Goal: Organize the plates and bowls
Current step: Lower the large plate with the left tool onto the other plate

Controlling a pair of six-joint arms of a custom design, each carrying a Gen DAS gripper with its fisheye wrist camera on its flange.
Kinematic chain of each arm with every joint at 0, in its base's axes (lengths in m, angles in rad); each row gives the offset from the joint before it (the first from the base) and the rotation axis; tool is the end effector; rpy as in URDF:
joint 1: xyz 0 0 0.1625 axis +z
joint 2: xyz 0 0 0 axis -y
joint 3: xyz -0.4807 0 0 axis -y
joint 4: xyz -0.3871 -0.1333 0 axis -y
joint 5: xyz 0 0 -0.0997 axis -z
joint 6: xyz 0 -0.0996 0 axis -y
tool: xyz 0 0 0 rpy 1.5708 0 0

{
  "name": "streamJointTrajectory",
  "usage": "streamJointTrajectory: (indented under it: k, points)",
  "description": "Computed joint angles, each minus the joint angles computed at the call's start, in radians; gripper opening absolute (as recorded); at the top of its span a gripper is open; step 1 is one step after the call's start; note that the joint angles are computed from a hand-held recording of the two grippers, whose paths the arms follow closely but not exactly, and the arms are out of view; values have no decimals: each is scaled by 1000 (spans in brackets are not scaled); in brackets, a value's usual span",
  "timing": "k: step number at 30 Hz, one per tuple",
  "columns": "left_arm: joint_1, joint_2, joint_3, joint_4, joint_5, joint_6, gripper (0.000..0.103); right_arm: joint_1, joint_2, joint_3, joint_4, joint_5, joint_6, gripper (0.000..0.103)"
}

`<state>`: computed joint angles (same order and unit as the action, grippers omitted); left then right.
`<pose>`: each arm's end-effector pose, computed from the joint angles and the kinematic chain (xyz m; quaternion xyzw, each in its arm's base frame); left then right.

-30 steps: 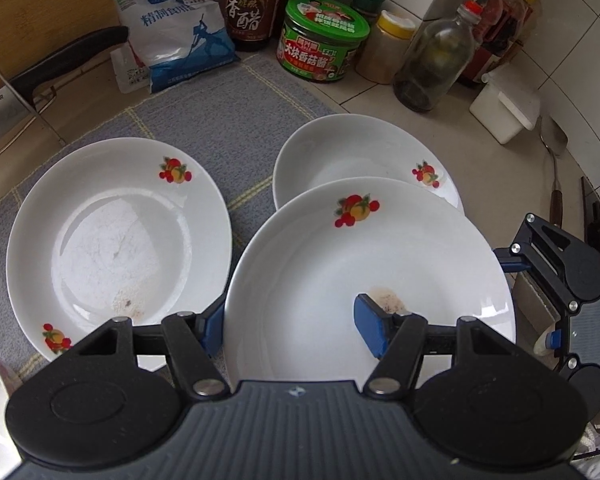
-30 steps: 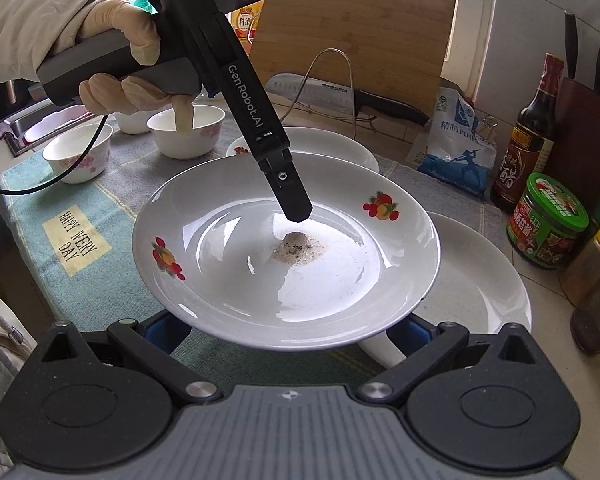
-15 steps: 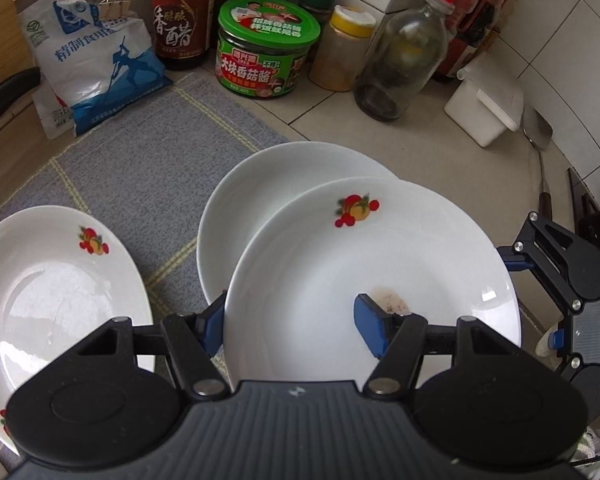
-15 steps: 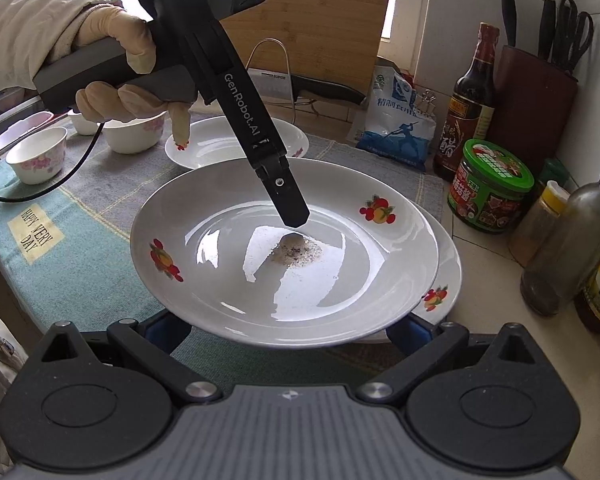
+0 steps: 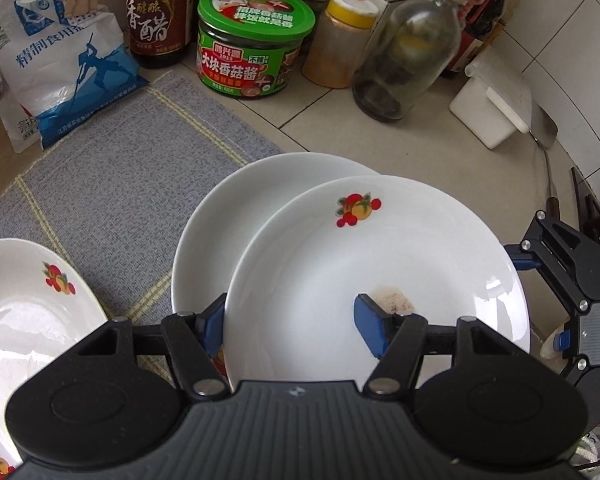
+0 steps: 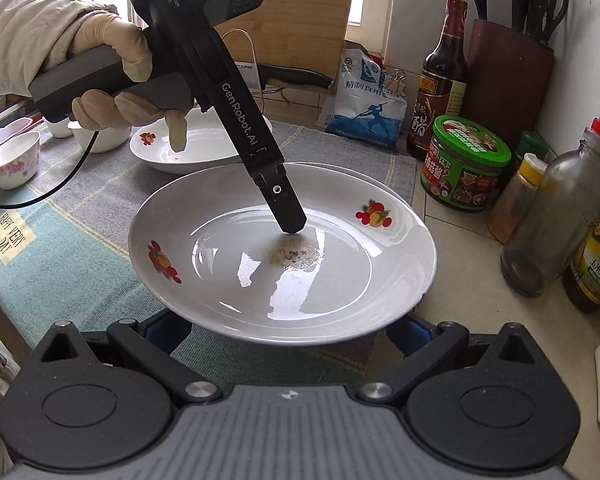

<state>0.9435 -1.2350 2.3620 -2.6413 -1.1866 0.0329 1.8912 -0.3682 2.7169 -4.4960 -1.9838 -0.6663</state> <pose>-0.1078 -0.4393 0.1689 0.3231 0.9265 -0.0294 0.1906 0.1863 -0.2650 0.0376 0.3931 -0.8541 0.2403 0.2415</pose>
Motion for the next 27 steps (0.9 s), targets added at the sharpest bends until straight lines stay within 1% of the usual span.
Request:
streamJointTrajectory:
  k: [4,14,17,19,27]
  points:
    - [10,15,-9,-1,-3,3,64,-11,1,1,-7,0,-1,103]
    - [31,42,-30,5,-11,22,64,-12,-2,-7,-8,-17,7,103]
    - [31,46,-35,13,-11,34,67,-6,3,-9,-15,-28,3,103]
    - [30,52,-42,25,-13,44,71,-4,7,-10,-20,-32,2,103]
    - [28,63,-59,40,-2,50,71,-1,12,-10,-25,-35,-1,103]
